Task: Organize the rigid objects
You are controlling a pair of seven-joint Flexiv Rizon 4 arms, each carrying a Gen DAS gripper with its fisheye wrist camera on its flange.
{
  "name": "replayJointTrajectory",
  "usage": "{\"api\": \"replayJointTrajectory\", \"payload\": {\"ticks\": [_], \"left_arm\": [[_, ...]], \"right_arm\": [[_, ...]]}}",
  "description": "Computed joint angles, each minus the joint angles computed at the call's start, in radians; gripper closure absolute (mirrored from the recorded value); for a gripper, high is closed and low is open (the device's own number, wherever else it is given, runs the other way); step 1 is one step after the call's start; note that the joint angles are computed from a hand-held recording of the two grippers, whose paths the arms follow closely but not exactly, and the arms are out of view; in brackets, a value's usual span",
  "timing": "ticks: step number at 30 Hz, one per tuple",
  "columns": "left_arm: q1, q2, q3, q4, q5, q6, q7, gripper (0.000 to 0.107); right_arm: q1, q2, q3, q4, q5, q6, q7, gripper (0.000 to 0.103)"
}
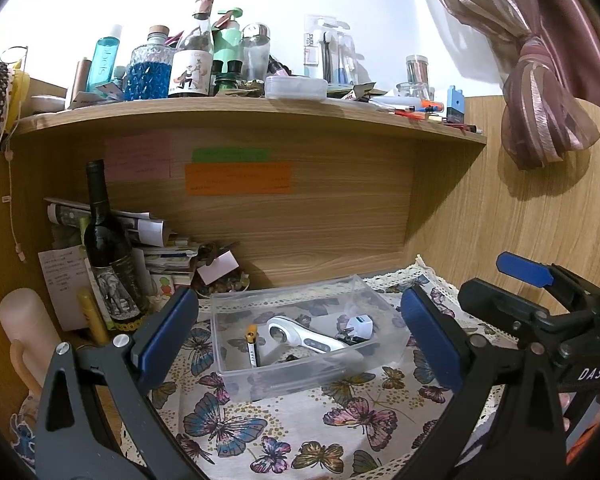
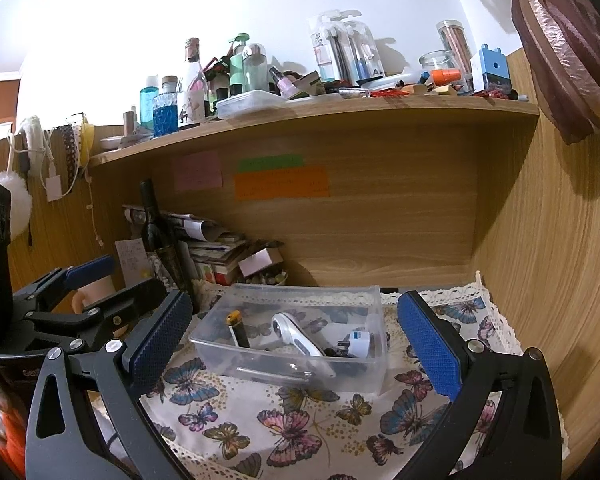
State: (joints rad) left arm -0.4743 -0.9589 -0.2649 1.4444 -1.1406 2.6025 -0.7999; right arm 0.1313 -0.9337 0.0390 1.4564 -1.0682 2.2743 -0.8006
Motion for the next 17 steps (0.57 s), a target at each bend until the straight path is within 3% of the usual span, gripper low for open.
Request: {"api": "replayJointTrajectory", "payload": {"ticks": [17], "left_arm": [[0.003,0.004,0.002,0.01,0.006,-0.008,-0.018,0.004]], "right_arm": [[-0.004,-0.004,-0.005,-0.016,-0.046,-0.024,0.042,0.0]]}}
